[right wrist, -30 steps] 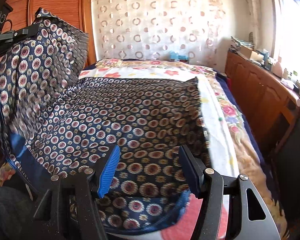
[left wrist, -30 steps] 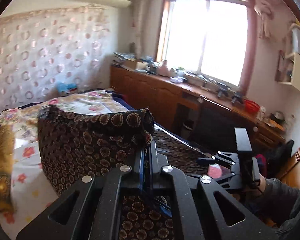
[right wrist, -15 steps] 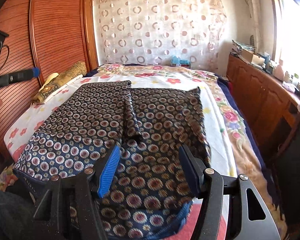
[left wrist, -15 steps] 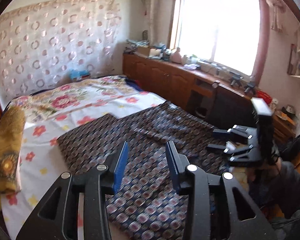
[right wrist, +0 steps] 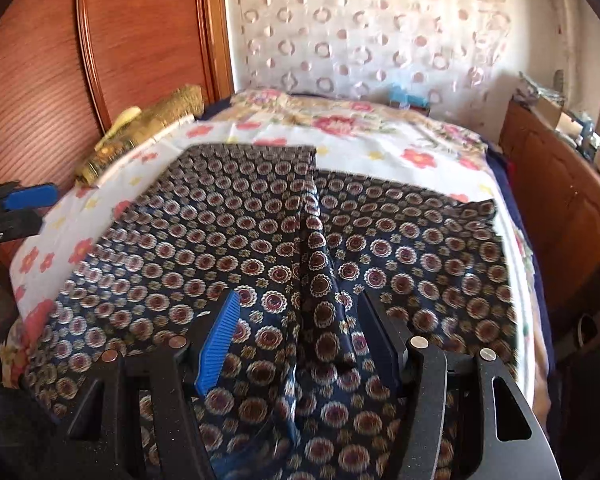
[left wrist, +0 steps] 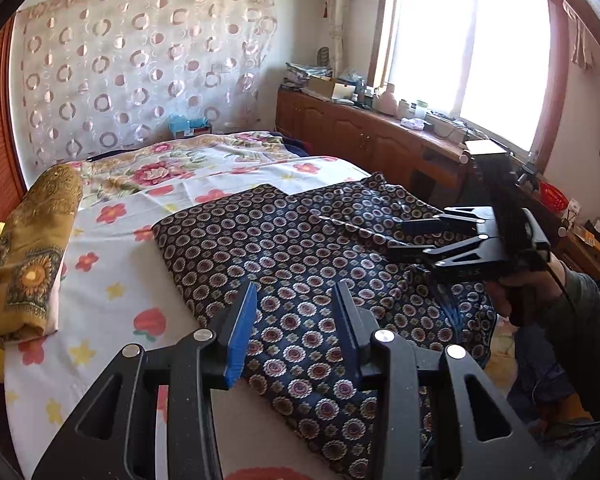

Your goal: Fold small clothes

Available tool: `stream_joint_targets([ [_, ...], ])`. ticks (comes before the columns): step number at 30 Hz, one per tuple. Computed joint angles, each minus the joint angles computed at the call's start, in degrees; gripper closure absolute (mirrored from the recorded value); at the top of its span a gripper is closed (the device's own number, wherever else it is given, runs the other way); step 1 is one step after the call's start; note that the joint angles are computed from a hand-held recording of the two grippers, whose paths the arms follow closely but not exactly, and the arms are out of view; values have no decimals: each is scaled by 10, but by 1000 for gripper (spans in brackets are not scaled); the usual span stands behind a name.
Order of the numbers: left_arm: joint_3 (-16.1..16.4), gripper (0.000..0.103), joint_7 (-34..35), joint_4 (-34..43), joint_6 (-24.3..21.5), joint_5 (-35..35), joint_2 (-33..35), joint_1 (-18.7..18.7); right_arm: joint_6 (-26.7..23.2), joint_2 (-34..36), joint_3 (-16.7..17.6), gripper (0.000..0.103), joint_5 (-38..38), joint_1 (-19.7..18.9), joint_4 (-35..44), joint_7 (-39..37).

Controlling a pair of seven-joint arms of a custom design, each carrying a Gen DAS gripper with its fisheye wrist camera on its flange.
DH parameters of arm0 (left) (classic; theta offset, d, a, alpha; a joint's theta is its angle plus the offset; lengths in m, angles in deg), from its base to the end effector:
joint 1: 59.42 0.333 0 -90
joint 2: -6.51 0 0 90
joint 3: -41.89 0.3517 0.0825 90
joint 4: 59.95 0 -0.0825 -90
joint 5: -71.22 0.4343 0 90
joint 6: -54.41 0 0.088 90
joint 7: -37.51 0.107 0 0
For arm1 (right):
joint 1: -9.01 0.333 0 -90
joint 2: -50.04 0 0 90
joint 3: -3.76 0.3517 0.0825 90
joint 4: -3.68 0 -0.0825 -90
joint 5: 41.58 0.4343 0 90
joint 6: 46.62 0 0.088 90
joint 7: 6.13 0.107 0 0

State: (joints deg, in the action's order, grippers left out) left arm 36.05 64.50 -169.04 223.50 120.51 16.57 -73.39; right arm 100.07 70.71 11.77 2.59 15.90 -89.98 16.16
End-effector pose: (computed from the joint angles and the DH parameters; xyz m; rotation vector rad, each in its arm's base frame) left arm 0.6330 -0.2769 0.5053 -1.6937 1.7172 -1.0049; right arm 0.7410 0.1718 0.4839 -2.2115 0.7952 -0.3685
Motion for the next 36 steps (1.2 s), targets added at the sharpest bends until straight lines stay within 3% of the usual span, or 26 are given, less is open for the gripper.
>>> stream_joint_targets([
  [3, 4, 63, -11, -3, -3, 9, 0, -1, -23, 35, -19, 40, -64, 21, 48, 63],
  [6, 4, 61, -18, -4, -1, 10, 1, 1, -79, 69, -23, 40, -105, 21, 100, 115],
  [10, 4, 59, -21, -6, 1, 12, 1, 2, -93, 79, -7, 41, -103, 10, 117, 110],
  [13, 4, 58, -24, -8, 3, 13, -1, 2, -69, 69, -1, 60, -104, 12, 96, 82],
  [14, 4, 56, -24, -9, 3, 13, -1, 2, -59, 63, 2, 80, -102, 12, 86, 72],
  [15, 4, 56, -24, -9, 3, 12, -1, 3, -48, 59, 4, 91, -97, 11, 78, 62],
  [16, 4, 56, -25, -9, 3, 12, -1, 3, -32, 56, 8, 96, -87, 10, 71, 51],
  [20, 3, 56, -22, -8, 2, 10, 0, 3, -6, 24, 31, 97, -2, -19, 28, -15],
  [29, 4, 55, -11, -8, 7, -2, 7, 1, 64, -42, 32, 99, 145, -24, -52, -149],
  [36, 4, 50, 0, -4, 7, -9, 12, -3, 94, -81, -9, 99, 208, -20, -106, -188],
])
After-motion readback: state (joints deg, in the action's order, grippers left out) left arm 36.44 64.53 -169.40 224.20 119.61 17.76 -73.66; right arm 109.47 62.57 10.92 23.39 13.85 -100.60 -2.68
